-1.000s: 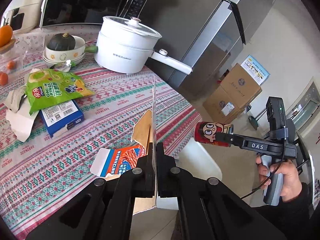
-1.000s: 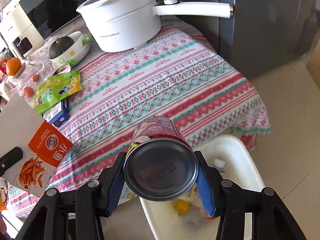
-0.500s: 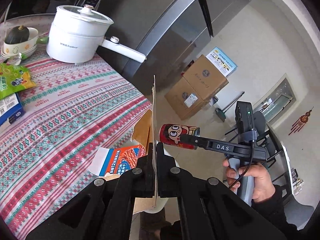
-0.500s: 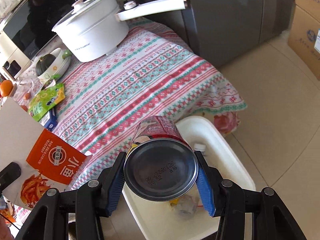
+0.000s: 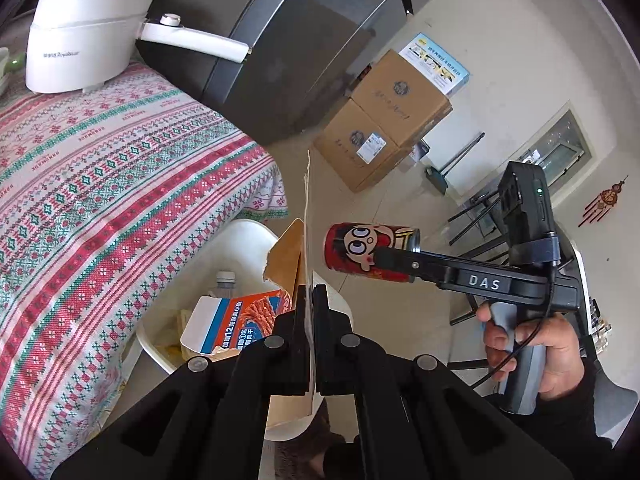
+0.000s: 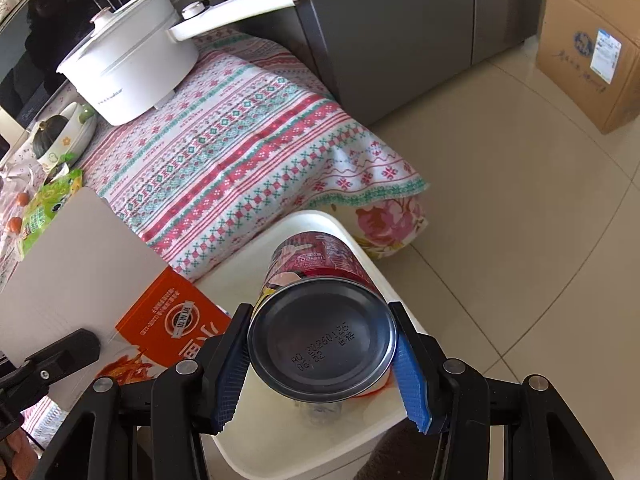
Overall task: Collect trash
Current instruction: 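Carry the can and cardboard over the white bin and open both grippers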
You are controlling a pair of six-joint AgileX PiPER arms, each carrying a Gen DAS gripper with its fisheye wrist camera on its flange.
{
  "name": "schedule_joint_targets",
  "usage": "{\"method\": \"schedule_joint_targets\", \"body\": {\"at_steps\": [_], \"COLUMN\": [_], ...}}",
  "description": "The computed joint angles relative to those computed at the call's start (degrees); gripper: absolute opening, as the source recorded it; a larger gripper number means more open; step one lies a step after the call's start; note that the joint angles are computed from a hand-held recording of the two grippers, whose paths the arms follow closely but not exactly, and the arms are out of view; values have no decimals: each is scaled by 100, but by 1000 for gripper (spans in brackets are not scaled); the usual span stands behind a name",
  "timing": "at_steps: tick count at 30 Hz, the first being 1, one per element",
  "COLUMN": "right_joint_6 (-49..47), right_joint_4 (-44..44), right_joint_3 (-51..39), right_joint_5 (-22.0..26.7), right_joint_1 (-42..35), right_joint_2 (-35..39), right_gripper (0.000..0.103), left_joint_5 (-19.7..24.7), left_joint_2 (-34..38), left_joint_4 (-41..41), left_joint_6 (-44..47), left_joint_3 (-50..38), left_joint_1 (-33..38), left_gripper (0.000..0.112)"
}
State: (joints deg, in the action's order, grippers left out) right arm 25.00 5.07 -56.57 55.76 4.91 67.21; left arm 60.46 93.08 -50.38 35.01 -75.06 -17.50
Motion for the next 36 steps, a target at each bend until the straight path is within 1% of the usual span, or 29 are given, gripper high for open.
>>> {"method": "schedule_joint_targets", "body": {"at_steps": [5,7,9,10,12,14,16,19,23,25,34,35,36], "right_joint_6": [-198,-229,-250,-274,-275,-260,-259,-176,-52,2,100,40,-16], "right_joint_4": [156,168,200,234,272,276,278,235,173,148,178,233,291], "right_joint_3": [82,71,50,46,50,49,43,10,-55,-89,-262,-289,-315], "right_joint_5": [9,11,7,3,-13,-20,-14,-7,-19,-25,-61,-80,-110], "right_joint_1": [-182,-185,-191,-211,-232,-232,-228,-134,27,98,360,375,401], "right_joint_2": [-6,15,45,47,38,39,59,109,178,212,484,505,523], "right_gripper": [57,57,57,57,57,57,57,57,57,57,58,59,69], "left_joint_5": [-196,-367,-507,-554,-623,-732,-826,-715,-779,-821,-862,-860,-844], "left_joint_2": [314,343,324,297,234,132,35,27,-123,-209,-543,-580,-609], "left_joint_4": [290,606,954,1173,1588,1980,2321,2686,3146,3335,3737,3743,3724], "left_joint_6": [-147,-289,-386,-495,-703,-946,-1235,-1490,-1701,-1772,-1736,-1723,-1678], "left_joint_3": [-103,-139,-176,-213,-263,-240,-204,-270,-195,-150,103,133,152], "left_joint_1": [-61,-145,-234,-289,-367,-398,-384,-279,-209,-185,133,176,234], "left_gripper": [0,0,3,6,23,63,72,75,84,87,93,94,95]}}
